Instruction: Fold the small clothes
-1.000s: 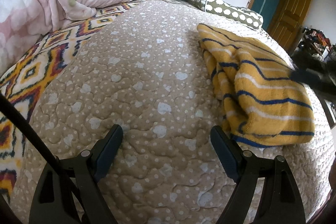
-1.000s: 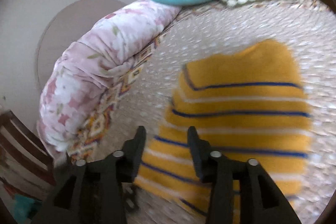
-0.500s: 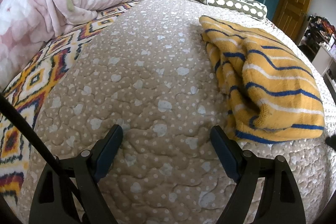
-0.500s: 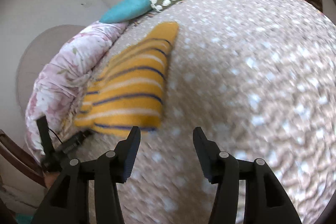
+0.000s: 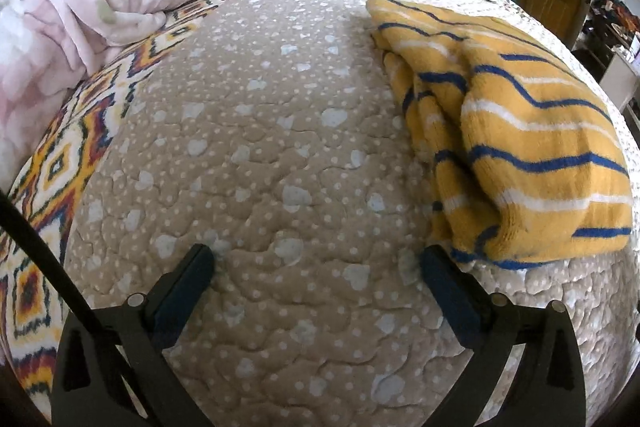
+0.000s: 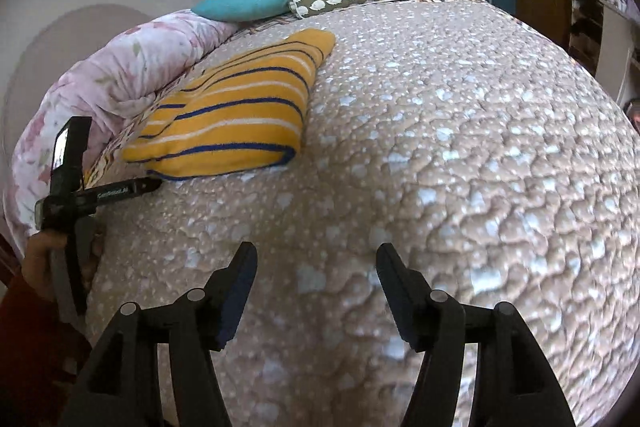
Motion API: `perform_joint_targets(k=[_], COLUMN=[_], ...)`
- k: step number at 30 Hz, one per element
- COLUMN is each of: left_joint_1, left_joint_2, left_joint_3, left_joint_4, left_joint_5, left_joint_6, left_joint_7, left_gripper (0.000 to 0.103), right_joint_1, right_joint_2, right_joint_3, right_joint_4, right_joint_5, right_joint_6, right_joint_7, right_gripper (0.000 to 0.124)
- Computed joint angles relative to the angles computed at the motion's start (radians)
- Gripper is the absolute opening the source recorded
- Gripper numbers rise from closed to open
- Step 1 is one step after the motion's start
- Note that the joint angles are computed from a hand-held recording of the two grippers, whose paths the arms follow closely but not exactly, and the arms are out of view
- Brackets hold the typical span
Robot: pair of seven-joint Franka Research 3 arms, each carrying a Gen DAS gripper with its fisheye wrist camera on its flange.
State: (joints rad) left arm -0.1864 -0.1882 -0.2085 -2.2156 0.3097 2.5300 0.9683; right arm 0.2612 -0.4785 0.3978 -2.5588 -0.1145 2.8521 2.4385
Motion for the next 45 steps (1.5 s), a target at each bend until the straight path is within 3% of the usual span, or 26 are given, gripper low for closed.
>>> perform_joint_targets(k=[5,13,16,19,25,30,45], left_joint_1=[0.005,0.032,0.019,-0.043,-0.148,-0.194,-0.194], left_joint_2=[-0.069,-0.388,-0.461,-0.459,-0.388,-0.342,-0.307], left_joint_3=[-0.037,-0.221,-0.23,-0.194,-0.164,-0.146,-0.161], left_joint_4=[-0.031,-0.188,-0.22,-0.215,-0.19,-0.189,-0.152], left_joint_5=[0.065,0.382,0.419,0.362,0.206,0.112,0.1], left_joint_6=[-0.045,0.016,0.088,0.108,0.017,-0.015,-0.119], left_joint_7=[-0.149,-0.541,-0.617,-0.563,-0.424,-0.373,-0.343], left_gripper=[0.103,0.103,0.103,0.103,0.103,0.103,0.103], right_joint_1=[-0.01,-0.034,-0.034,-0.049,-0.046,-0.028,0.036], right_joint_2=[-0.062,-0.124,-0.123,-0.111,-0.074,-0.038,-0.009], right_joint_3=[0.004,0.03,0.044,0.075,0.095,0.099,0.043], right_joint_4=[-0.038,-0.076,-0.063,-0.021,0.032,0.066,0.079], right_joint_5=[0.011,-0.002,-0.019,-0.061,-0.145,-0.223,-0.307], right_joint_6=[-0.018,-0.076,-0.1,-0.154,-0.211,-0.266,-0.318], right_joint_7=[0.035,0.088,0.095,0.113,0.145,0.164,0.218], right_gripper=[0.067,0.07,0.07,0.071,0.074,0.076,0.078])
